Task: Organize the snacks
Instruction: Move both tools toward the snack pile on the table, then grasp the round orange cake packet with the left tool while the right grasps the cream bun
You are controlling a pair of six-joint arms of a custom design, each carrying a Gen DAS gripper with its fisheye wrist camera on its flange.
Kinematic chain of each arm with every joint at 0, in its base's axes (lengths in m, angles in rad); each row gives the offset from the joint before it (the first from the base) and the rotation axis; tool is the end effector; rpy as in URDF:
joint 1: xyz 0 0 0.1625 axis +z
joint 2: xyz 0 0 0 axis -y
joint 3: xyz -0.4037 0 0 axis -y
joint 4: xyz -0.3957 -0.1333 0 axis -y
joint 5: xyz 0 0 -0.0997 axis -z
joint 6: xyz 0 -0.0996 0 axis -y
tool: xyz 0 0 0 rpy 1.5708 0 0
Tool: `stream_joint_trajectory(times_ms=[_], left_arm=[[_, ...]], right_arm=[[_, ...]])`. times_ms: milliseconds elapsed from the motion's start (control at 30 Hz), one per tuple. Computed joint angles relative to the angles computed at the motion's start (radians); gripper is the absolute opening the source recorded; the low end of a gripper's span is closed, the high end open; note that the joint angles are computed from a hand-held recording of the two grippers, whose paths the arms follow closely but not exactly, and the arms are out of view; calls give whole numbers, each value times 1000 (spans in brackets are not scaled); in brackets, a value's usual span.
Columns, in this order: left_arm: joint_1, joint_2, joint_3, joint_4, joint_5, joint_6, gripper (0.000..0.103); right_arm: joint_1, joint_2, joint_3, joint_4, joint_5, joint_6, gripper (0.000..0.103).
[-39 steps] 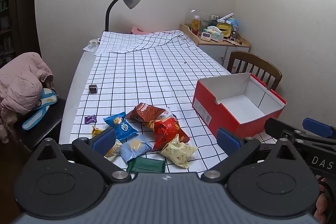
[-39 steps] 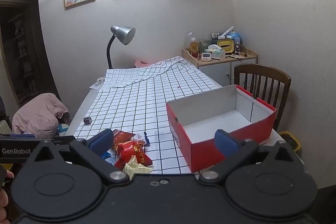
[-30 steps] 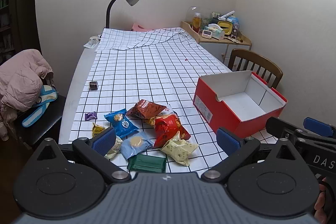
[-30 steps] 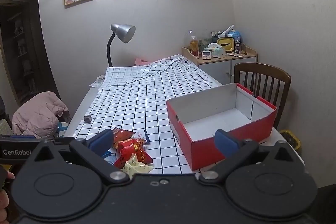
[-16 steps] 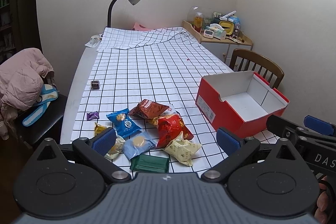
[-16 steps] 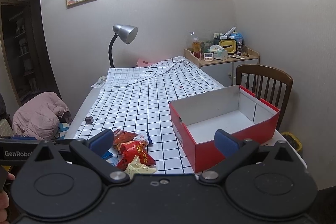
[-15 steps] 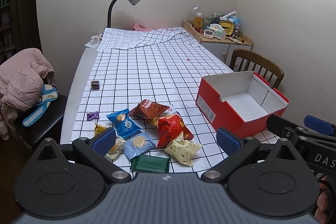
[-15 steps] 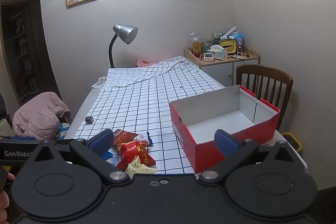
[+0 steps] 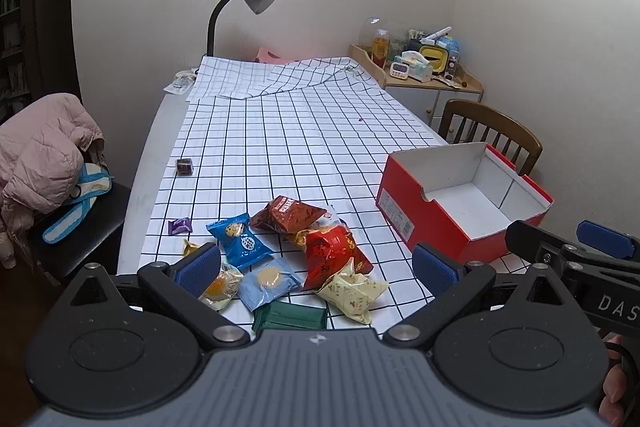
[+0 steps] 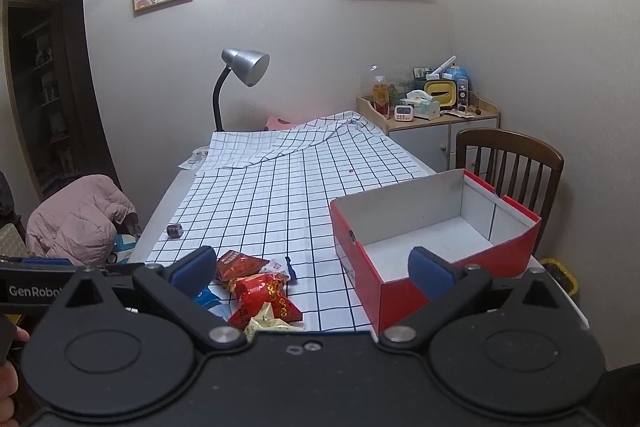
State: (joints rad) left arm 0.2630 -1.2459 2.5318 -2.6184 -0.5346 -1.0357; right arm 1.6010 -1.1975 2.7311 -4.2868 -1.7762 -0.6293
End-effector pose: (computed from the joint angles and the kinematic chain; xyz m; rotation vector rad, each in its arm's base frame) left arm -0.2569 -0.2960 0.0925 0.4686 2.2630 -1.1038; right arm 0.1217 -0.2864 0.1983 0.5825 -2.1836 1.3775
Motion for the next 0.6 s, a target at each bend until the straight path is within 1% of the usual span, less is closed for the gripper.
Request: stream_joint_trajectory(times_ms=[167,300,367,467,600], left_arm=[[27,-8,3,19,-7,-21,103],[65,-19,4,30,-28,-37,103],[80,-20,5,34,-39,-40,103],[112,-28,9,37,-71,-44,103],[157,-35,0,81,-94,-76,103]], right_arm=[[-11,6,-10,38,5,-10,102],[-29,-6,-22,128,25,24,102],[-28,-2,-36,173,11,20,102],[-38,3,-47,230,26,29,100],[-33,11,-71,307,-24,24,100]])
